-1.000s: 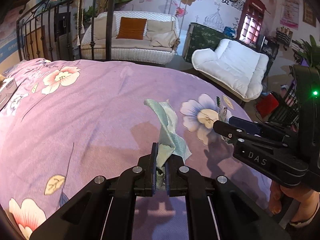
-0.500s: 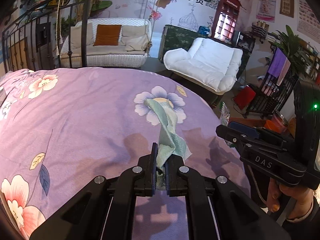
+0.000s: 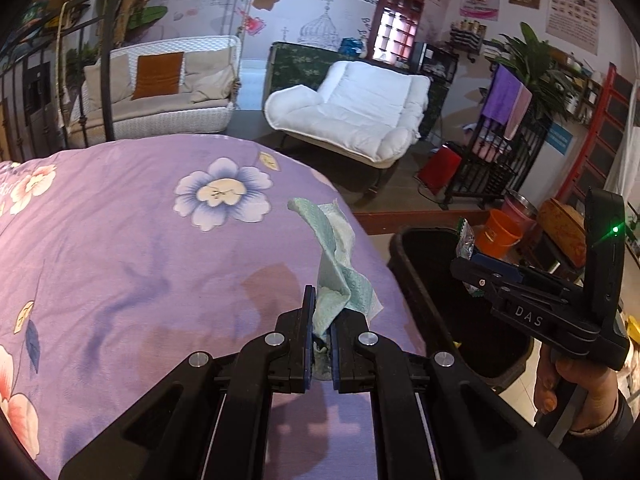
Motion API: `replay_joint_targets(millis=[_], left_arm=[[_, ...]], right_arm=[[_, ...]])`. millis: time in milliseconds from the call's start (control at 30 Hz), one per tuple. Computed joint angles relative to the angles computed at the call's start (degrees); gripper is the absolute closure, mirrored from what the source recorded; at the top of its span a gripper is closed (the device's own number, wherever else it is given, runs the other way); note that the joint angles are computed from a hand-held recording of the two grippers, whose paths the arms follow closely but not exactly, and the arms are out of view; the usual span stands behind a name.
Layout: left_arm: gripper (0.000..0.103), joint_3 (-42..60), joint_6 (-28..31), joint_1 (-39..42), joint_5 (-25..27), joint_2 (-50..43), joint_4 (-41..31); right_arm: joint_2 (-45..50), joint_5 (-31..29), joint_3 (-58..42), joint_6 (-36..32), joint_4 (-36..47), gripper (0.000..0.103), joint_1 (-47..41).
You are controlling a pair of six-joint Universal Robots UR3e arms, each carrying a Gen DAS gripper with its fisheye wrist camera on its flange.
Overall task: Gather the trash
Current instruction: 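Carry the teal cloth and snack wrapper over the black bin with both tools, then open the right tool to drop the snack wrapper into the bin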
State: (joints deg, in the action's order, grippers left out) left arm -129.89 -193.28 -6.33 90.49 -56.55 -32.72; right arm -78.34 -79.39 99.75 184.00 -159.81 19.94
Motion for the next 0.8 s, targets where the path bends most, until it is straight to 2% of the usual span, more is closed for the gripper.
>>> replay_joint_targets(millis=[300,400,800], left_arm=[[0.096,4.22,-2.85,-10.59,4.52,-11.18,6.77],[0.096,5.50,-2.54,-11.64,3.83,-13.55,7.79],[0.096,10.92,-2.11,-17.16,3.80,-23.19,9.94]], right_arm=[[-6.97,0.31,10.95,-0.53,-1.74,0.063,-7.58],[-7.79,-1.16,13.23,-0.54,-1.98,0.062,-9.37],[-4.01,-2.54,17.21,0.71,-3.81,0.061,-14.14]])
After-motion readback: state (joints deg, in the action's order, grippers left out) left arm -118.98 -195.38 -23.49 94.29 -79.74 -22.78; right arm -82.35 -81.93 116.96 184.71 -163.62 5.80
